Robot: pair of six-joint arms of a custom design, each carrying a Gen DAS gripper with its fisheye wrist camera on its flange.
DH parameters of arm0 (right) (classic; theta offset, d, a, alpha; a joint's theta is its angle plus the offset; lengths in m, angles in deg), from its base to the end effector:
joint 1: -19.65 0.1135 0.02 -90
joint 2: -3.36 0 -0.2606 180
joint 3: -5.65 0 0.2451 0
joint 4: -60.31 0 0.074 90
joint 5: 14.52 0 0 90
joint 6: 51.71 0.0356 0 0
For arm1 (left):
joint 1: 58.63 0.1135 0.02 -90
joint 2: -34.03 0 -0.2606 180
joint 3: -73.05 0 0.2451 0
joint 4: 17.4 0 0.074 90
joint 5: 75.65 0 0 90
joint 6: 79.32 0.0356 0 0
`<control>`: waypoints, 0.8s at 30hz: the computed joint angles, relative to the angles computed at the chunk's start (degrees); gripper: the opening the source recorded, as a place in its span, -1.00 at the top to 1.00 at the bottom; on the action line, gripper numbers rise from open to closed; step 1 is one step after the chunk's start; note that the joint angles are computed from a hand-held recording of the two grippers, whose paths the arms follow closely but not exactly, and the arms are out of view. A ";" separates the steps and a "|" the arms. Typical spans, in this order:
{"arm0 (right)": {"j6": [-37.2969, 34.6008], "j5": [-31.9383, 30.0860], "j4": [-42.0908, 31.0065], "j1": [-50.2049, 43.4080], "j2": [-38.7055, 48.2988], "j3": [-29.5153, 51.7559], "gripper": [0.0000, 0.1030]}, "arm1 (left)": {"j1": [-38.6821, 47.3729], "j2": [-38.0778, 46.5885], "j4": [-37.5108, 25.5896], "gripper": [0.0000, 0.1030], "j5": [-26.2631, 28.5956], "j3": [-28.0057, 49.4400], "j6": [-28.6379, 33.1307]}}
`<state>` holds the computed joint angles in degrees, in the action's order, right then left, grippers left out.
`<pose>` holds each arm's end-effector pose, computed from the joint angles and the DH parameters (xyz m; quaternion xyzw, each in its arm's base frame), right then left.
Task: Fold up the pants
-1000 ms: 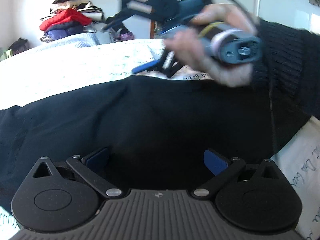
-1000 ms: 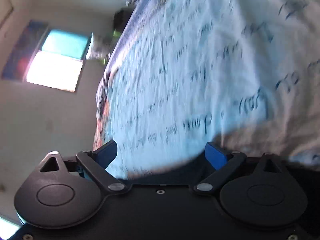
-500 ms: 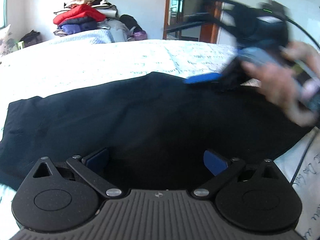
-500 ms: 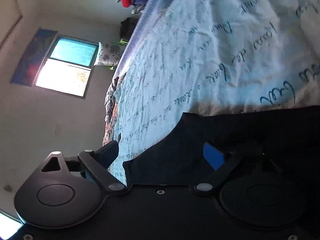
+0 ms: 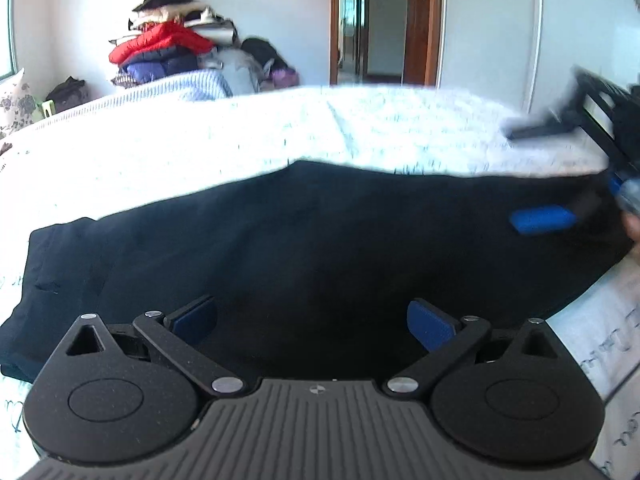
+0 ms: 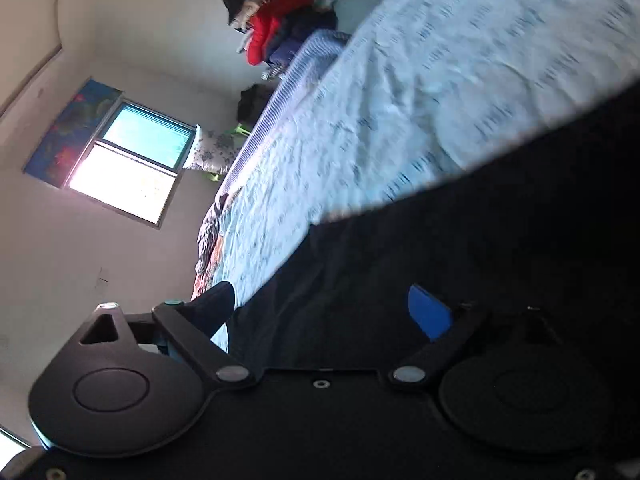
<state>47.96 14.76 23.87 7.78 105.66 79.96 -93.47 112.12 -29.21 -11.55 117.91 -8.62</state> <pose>0.3307 -0.0378 0.1706 0.0474 0.8476 0.4891 0.2004 0.2109 -0.1279 0.1592 0.0368 0.9038 0.0148 0.4260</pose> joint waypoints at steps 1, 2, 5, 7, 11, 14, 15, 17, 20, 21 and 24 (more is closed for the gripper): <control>-2.66 2.54 -0.65 -0.04 0.56 -1.48 -0.76 | 0.16 2.21 -1.30 -1.00 0.61 1.53 -0.35; -5.36 0.94 0.75 -1.73 0.28 -3.68 -0.59 | -0.19 3.64 -2.99 -1.00 0.01 3.05 -1.53; -8.79 -1.96 -5.16 -8.83 -3.46 -5.02 -0.75 | -1.18 3.71 -5.25 -0.97 -0.86 5.31 -3.26; -9.99 -6.61 -5.42 -12.63 -5.67 -6.57 -0.89 | -1.76 3.34 -4.41 -0.98 0.10 6.16 -2.70; -11.96 -11.46 -10.18 -13.13 -2.19 -4.51 -0.93 | -6.21 8.51 -2.58 -0.99 -1.26 8.79 -0.33; -12.03 -7.06 -10.37 -12.14 1.17 -4.86 -0.64 | -8.93 12.13 3.43 -0.98 -3.50 5.69 0.81; -15.98 -7.71 -14.95 -13.79 1.91 -3.44 -0.65 | -9.34 11.11 3.49 -0.98 -4.20 4.79 0.08; -18.53 -7.32 -17.44 -18.15 0.13 -2.84 -0.79 | -9.37 8.87 -0.34 -0.97 -3.60 5.31 -1.67; -15.72 -5.13 -11.37 -23.68 -1.61 -0.96 -0.85 | -10.99 6.52 -0.64 -0.98 -3.60 6.42 -1.75; -13.41 -4.25 -9.26 -24.92 -1.17 0.28 -0.85 | -11.78 7.09 0.62 -0.98 -3.62 7.11 -0.84; -10.24 0.64 -7.16 -27.33 2.53 5.85 -0.85 | -12.60 12.54 3.86 -0.99 -1.30 10.87 4.10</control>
